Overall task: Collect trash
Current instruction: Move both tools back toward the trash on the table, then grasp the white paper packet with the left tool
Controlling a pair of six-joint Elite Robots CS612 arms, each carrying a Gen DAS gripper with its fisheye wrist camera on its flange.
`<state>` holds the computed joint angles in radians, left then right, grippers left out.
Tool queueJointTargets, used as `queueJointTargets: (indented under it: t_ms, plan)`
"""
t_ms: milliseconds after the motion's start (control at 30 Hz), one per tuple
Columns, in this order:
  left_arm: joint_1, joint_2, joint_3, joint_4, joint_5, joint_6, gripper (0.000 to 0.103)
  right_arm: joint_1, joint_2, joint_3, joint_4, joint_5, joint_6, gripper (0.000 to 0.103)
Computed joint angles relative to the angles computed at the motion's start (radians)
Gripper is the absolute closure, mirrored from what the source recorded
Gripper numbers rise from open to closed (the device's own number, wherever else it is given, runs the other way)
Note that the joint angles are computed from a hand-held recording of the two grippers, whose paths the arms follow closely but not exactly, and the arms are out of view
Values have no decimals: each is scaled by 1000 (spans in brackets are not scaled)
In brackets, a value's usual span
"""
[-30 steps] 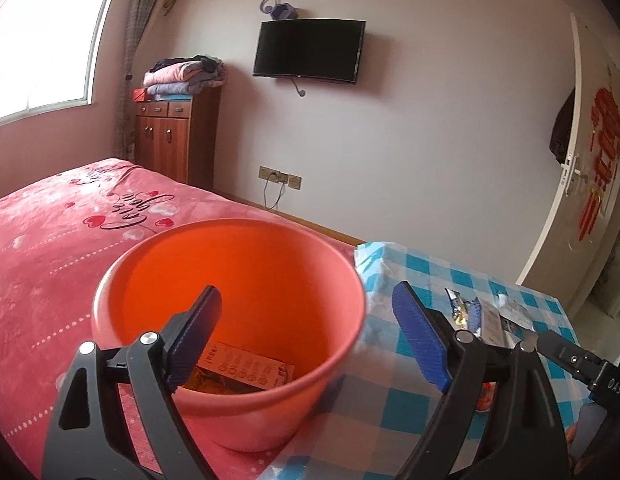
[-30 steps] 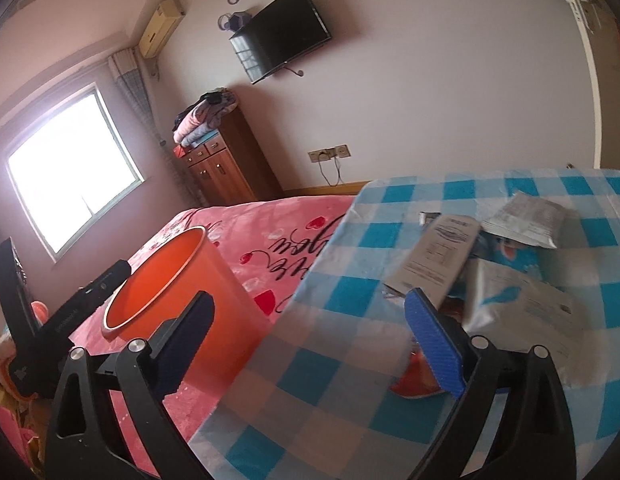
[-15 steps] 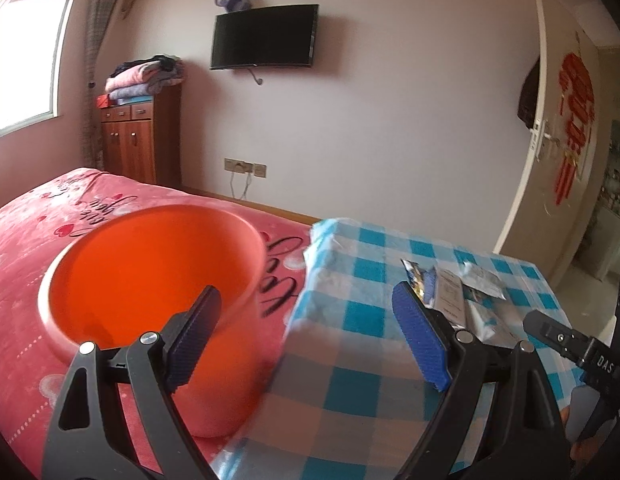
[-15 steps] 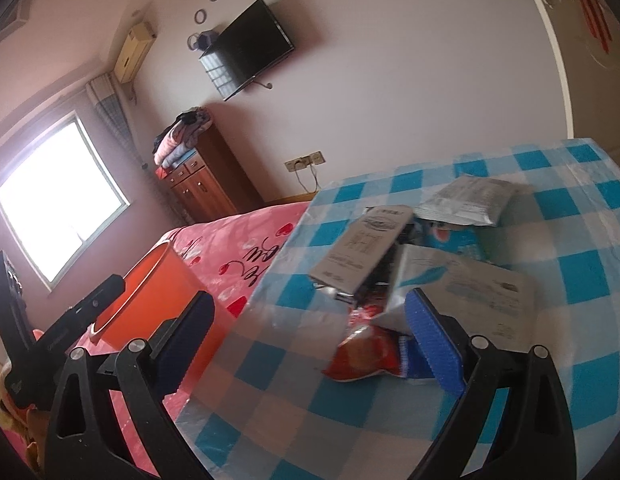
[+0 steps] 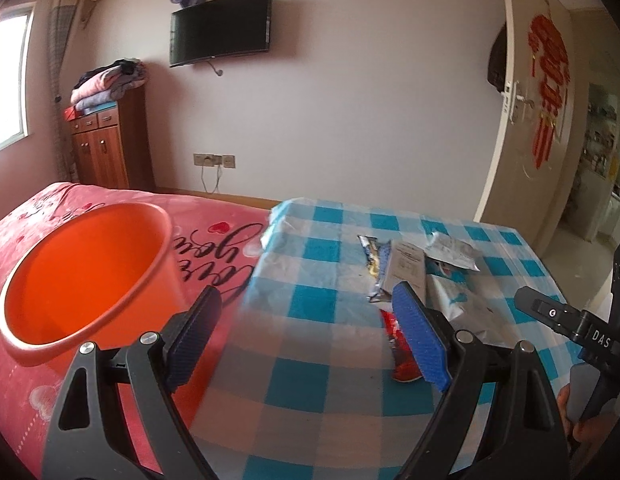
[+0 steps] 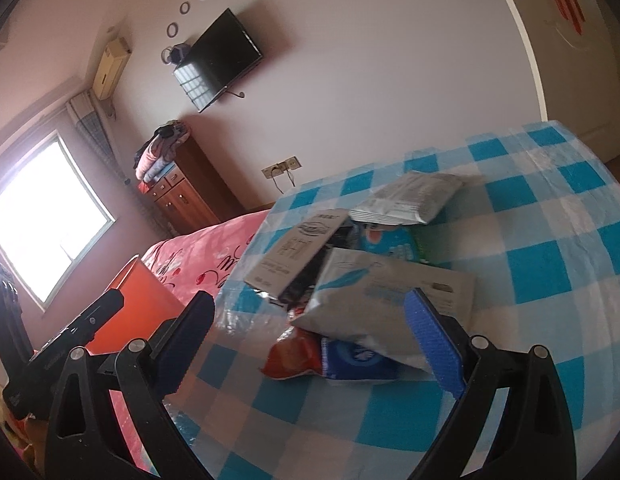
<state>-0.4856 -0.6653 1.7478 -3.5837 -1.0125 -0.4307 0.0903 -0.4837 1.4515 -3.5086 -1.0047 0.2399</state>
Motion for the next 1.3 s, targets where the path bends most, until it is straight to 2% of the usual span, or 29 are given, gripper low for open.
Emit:
queueJointTargets:
  t_ms: [233,467,567,633,800,967,1100,1200,1300]
  plan:
    - [-7,18,-71,51,-60,59,15,-22,9,-4,4,-12,23,8]
    - [7,57,-217,182,-236,144,15,-52,20,-11,-6,-45,76,8]
    - [18,87,-309,284,-333,196,15,-66,25,-14,-4,-50,105,8]
    - [30,116,-393,382,-426,231,15,-75,30,-18,-2,-57,119,8]
    - [43,203,-606,633,-532,256,15,-94,40,-29,5,-58,152,8]
    - [41,292,-807,867,-537,332,15,-104,47,-32,2,-52,156,8]
    - [36,359,-951,1044,-487,386,15,-112,54,-41,15,-19,175,8]
    - [31,396,-1026,1118,-430,418,15,-119,59,-47,18,1,189,8]
    - [35,423,-1083,1178,-418,408,15,-124,64,-52,16,22,206,8]
